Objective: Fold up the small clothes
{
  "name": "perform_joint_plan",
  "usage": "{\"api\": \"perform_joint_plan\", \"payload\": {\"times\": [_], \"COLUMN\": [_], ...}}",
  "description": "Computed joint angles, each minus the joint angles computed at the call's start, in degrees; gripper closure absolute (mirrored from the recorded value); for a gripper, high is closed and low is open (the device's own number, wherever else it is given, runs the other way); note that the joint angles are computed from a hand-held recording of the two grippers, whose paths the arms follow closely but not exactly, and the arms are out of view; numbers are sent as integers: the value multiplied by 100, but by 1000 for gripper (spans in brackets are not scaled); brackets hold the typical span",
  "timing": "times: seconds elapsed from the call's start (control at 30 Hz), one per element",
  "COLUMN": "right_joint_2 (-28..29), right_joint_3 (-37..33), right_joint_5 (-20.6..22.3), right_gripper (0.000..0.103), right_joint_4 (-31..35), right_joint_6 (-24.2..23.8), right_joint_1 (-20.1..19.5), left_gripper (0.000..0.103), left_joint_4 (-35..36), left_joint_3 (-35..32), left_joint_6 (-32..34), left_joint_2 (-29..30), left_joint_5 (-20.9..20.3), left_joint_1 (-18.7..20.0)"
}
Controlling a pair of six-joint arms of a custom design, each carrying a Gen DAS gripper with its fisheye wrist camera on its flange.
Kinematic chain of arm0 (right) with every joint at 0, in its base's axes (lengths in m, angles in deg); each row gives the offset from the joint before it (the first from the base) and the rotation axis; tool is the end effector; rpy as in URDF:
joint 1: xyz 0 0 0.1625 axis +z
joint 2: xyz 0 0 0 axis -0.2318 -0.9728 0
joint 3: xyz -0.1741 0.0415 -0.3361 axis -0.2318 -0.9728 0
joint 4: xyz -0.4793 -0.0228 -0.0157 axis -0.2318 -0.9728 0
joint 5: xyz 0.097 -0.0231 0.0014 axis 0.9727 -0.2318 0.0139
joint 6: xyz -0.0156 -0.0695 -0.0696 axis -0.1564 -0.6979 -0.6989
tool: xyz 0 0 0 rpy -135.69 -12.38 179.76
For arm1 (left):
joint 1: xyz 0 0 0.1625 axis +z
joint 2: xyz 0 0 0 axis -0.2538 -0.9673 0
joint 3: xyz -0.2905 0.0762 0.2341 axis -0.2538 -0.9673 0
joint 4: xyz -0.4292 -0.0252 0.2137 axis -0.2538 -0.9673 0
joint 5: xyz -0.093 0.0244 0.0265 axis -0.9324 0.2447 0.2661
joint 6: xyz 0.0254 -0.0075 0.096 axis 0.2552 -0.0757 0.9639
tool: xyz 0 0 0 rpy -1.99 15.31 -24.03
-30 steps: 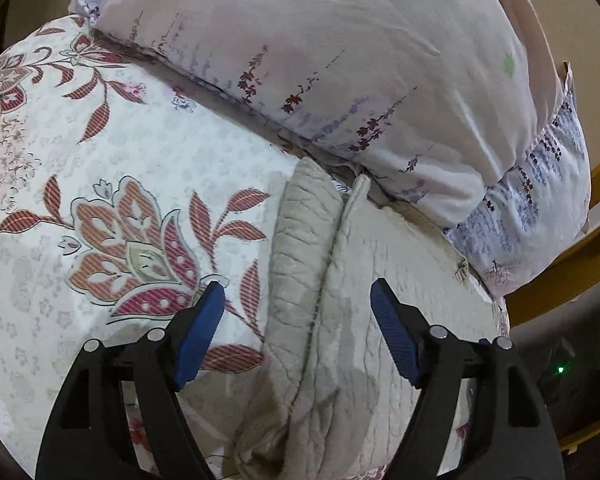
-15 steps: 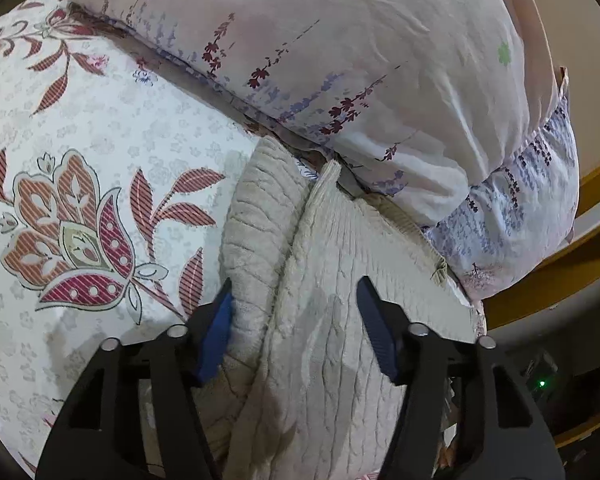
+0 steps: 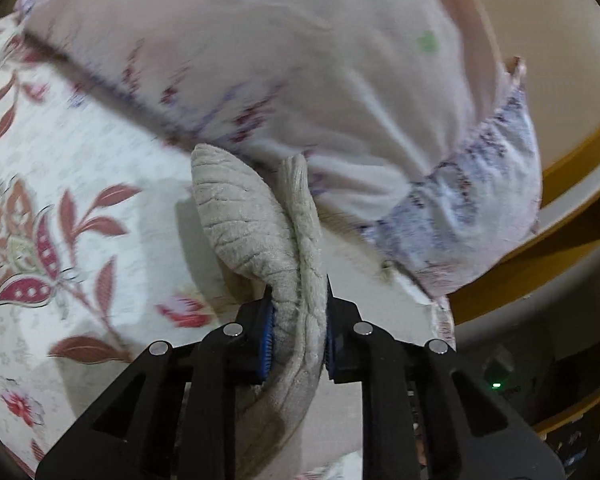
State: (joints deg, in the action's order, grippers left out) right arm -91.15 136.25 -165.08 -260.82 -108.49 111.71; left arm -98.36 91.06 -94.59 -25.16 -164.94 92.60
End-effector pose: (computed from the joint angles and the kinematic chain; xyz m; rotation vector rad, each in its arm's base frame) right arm 0.1938 -0.7574 -0.0025 0.7404 -2.3151 0.5726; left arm 0.0139 -0.6910 0.2256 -0.1955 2.8037 -1.2949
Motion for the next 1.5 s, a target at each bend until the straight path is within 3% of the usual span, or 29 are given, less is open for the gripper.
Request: {"api": "perform_joint_plan", "payload": {"times": [0.17,0.27,0.37,0.57,0.87,0.97,1.03,1.07,1.1,1.2,1.3,1.33,1.4,1.5], "right_joint_2": [-4,-288,-536,-1031,-1544,-1675,-1772,-1826,-1927,-2097,-2030,-1954,-1790,-1599], "right_joint_3": [-21,108,314,660,987,1069,1093,1097,1179,1136,829,693,449,236], "right_joint_5": [28,407,587,435,191,325,609,858,1086,2057,2650,2745,2839,2906], "right_gripper": [37,37,37,34,34,34,34,34,34,34,34,34,36,48], "right_joint_4": [46,396,182,-370,-589,-525,-345,-190,-68,669,1623,1909,2333,2612], "right_joint_6": [-27,303,406,569,1323,1423,1600,1736,1866,2301,2653,2778,2923,3001], "right_joint_1": [-3,-82,-155,-392,-851,-910,-951,-984,-997,-1127,-1212,-1231,-1258,-1282], "left_gripper": [85,86,86,86,83,74,43,36,30,24,24,24,24,24], "left_joint_4": [-300,-333,-259,102,1253,1274,1313,1188,1053,471,97,160,490,882], "left_joint_3": [-63,-270,-514,-1208,-2327,-2268,-2117,-1937,-1783,-1150,-818,-813,-788,-868], "left_joint_6": [51,157,273,367,554,1072,1254,1360,1444,1617,1520,1399,910,444], "left_joint_2": [117,328,581,1367,2671,2590,2388,2228,2101,1540,1209,1172,1054,1043], "left_joint_5": [-223,-342,-450,-656,-242,-616,-1138,-1184,-1145,-606,432,611,758,547], "left_joint_1": [-188,-364,-532,-839,-1091,-1131,-1105,-1131,-1159,-1218,-1188,-1128,-932,-695]}}
